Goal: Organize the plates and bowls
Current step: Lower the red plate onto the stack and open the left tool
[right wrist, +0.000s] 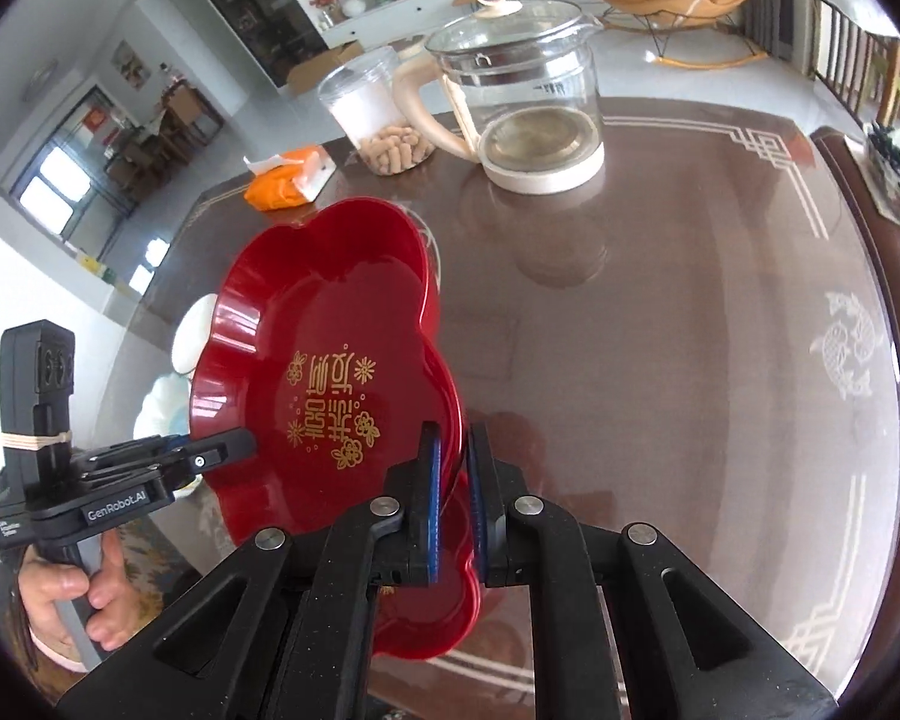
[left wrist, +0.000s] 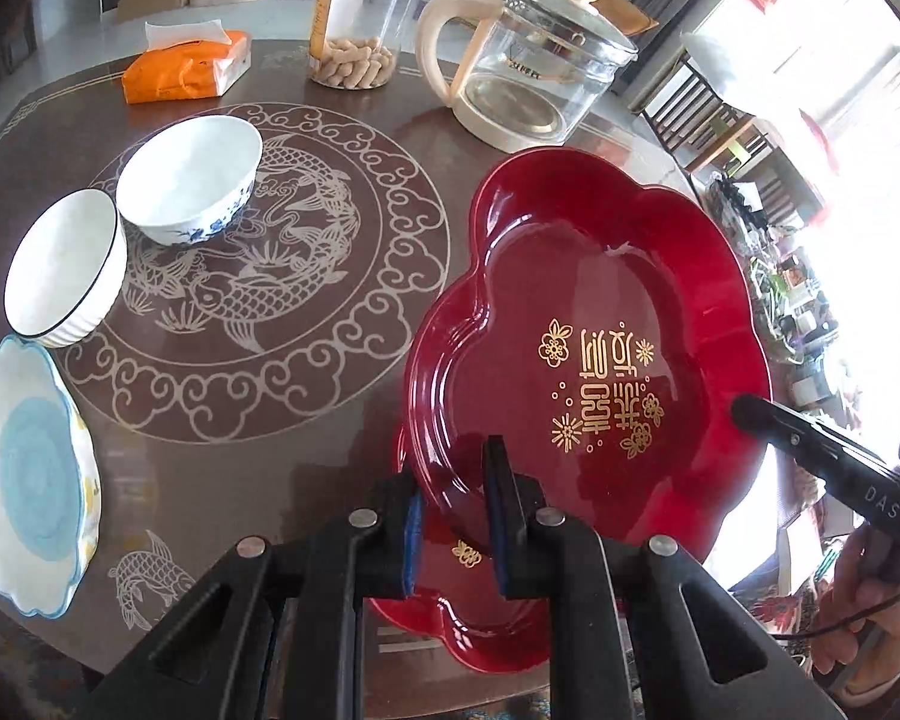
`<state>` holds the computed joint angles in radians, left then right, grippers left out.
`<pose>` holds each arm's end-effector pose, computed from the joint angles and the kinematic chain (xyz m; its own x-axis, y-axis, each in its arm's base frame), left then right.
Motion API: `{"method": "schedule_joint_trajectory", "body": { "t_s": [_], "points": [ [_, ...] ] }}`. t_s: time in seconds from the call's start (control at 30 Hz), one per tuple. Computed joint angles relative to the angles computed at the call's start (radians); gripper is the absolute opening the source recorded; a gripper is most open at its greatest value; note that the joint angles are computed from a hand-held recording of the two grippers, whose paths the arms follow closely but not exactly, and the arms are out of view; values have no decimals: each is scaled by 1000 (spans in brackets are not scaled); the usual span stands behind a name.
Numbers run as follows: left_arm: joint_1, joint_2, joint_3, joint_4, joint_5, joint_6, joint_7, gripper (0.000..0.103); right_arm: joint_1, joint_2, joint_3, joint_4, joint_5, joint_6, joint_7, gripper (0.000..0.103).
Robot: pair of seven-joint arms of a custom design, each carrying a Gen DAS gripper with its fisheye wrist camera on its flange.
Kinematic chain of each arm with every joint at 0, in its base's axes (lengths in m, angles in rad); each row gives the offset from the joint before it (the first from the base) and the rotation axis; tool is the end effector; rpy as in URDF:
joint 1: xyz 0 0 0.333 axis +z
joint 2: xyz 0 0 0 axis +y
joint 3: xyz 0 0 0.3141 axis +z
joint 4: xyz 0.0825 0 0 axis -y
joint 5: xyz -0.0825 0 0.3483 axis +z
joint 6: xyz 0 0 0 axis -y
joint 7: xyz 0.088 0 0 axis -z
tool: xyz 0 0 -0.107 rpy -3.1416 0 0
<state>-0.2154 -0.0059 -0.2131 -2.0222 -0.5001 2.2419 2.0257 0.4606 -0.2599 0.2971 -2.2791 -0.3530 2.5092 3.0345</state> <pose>0.4869 -0.2380 0.4905 -0.5897 -0.7418 0.3195 -0.8031 0.4967 -0.3291 0.3392 0.3380 0.5217 -0.3429 -0.8712 -0.3514 -0.7742 0.4740 -0.4196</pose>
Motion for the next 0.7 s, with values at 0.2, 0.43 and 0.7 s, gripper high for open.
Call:
{"method": "schedule_joint_trajectory", "body": {
  "t_s": [0.2,0.43,0.7],
  "points": [
    [-1,-19,3,-90,47,38,13,17,27,48,80,-63,-86,65,282,14],
    [-19,-47,-1,-169,87,85,37,17,93,94,88,-38,-152,-13,432,14],
    [-28,-104,7,-232,111,100,66,19,153,114,59,-6,-171,-93,429,14]
  ]
}}
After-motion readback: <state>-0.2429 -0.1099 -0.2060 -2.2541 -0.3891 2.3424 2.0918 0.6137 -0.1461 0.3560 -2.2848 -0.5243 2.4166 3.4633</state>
